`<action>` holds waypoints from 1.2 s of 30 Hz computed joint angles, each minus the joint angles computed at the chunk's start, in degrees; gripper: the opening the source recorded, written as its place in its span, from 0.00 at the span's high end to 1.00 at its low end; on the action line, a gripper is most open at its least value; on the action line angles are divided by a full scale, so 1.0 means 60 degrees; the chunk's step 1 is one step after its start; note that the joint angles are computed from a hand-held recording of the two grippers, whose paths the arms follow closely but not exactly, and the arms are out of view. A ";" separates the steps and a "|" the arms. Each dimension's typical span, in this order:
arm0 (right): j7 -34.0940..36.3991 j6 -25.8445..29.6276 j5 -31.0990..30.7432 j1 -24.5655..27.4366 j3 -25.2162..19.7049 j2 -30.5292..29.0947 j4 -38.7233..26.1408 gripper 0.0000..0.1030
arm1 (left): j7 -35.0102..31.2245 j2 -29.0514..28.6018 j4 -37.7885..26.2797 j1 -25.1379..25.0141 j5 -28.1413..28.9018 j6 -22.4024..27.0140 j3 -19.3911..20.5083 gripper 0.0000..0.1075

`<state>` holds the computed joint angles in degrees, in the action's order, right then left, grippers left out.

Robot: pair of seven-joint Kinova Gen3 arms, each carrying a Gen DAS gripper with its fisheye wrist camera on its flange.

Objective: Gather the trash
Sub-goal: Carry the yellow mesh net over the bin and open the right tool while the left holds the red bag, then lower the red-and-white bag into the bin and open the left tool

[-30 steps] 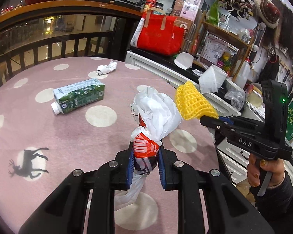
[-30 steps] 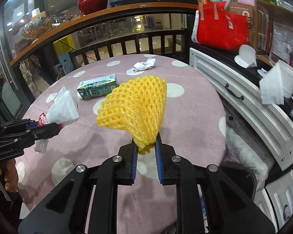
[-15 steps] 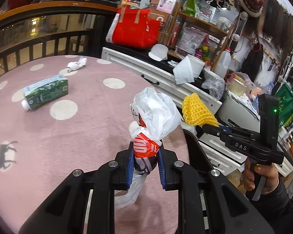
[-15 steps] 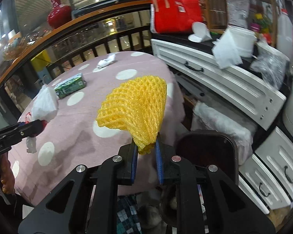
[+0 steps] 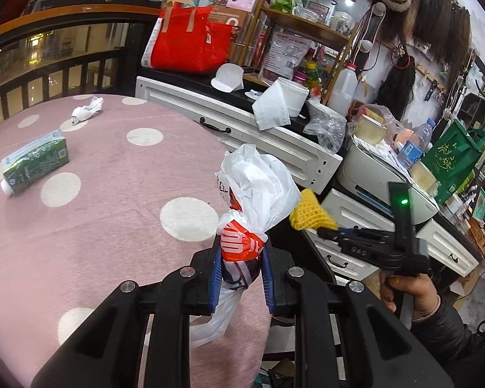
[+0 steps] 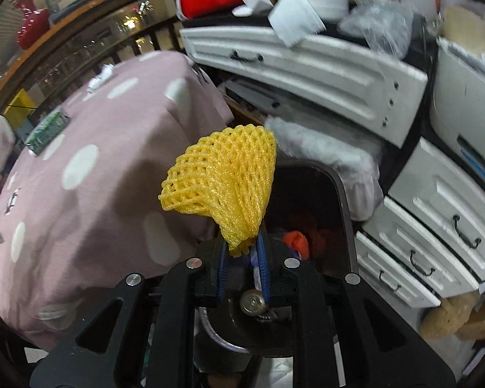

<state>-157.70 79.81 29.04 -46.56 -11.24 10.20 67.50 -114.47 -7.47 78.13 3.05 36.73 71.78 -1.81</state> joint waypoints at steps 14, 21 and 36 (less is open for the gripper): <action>-0.0649 -0.1019 -0.2011 0.1166 0.0316 0.0307 0.1826 0.36 | 0.0160 0.0193 -0.0151 0.0155 -0.0160 -0.0003 0.0240 0.81; -0.1331 -0.1192 -0.1627 0.1041 0.0164 -0.0161 0.2057 0.33 | 0.0208 0.0327 -0.0176 0.0153 -0.0036 0.0123 0.0284 0.81; -0.2932 0.1471 0.1782 -0.0104 -0.0543 -0.0741 0.0783 0.24 | 0.0421 0.0995 -0.0343 0.0901 0.0028 0.0187 0.1105 0.81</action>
